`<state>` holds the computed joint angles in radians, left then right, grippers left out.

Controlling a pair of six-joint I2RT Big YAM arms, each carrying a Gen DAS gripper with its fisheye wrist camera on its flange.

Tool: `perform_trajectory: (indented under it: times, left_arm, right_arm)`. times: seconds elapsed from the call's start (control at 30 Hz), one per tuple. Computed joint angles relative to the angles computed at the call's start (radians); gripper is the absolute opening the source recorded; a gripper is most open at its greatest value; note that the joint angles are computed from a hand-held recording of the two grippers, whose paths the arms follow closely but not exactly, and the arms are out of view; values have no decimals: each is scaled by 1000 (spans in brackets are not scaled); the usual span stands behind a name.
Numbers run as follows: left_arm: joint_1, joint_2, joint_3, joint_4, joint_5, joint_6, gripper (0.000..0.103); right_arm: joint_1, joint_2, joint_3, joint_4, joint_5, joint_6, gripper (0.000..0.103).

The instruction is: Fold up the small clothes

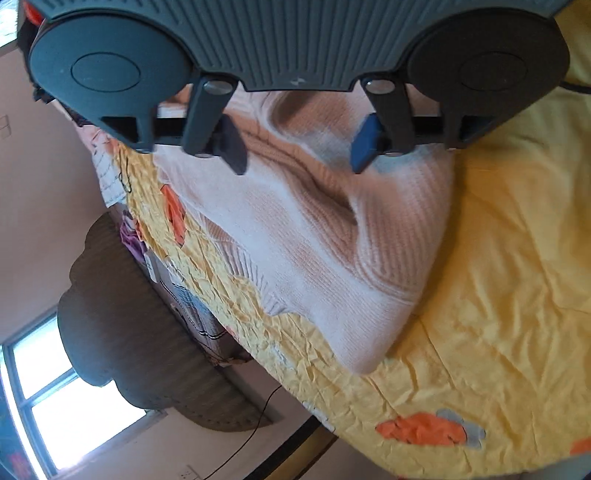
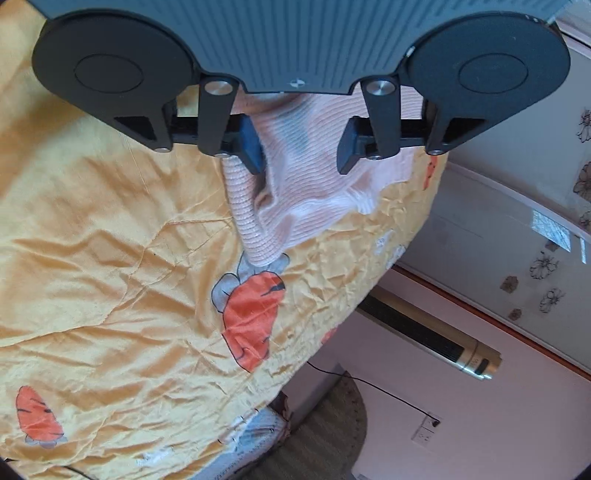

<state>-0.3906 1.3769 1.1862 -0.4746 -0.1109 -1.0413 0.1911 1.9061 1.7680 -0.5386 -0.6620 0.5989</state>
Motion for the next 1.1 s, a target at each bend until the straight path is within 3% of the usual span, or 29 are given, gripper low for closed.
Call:
perform_trajectory:
  times: [0.03,0.13,0.23,0.37,0.43,0.5,0.6,0.77,0.87,0.97,1.1]
  left_arm:
    - [-15,-33,-31,5,-22,-1,75]
    - [-42,-101,-107,42,28,-7,75]
    - [-81,-115,-130,63,26,19,75]
    - [-119,-59,-91,11,-26,114,75]
    - [-132,-35,-74,-8,-53,160,75]
    - [-144,-25,-59,-29,-81,163,73]
    - [-150,-16,-25,-117,-99,161,17]
    - [-163,-88,-53,-120,-91,109,13]
    - [-185,-169,-83,-117,-117,81,13]
    - [-212,-250,-117,-157,-166,32,13]
    - [-247,-342,-187,-236,-216,-58,13]
  right_arm:
    - [-9,-38,-54,32,-19,1,60]
    - [-36,-152,-219,85,-61,1,61]
    - [-54,-247,-349,51,-67,-34,60]
    - [-58,-345,-483,-4,-35,-128,62]
    - [-71,-385,-553,50,-63,-89,62]
    - [-90,-408,-596,97,-119,-20,65]
    - [-107,-432,-634,127,-175,12,69]
    - [-117,-460,-665,104,-210,-14,71]
    - [-105,-471,-667,49,-215,-84,70]
    - [-88,-492,-674,-14,-214,-159,69]
    - [-62,-522,-691,-126,-247,-271,55]
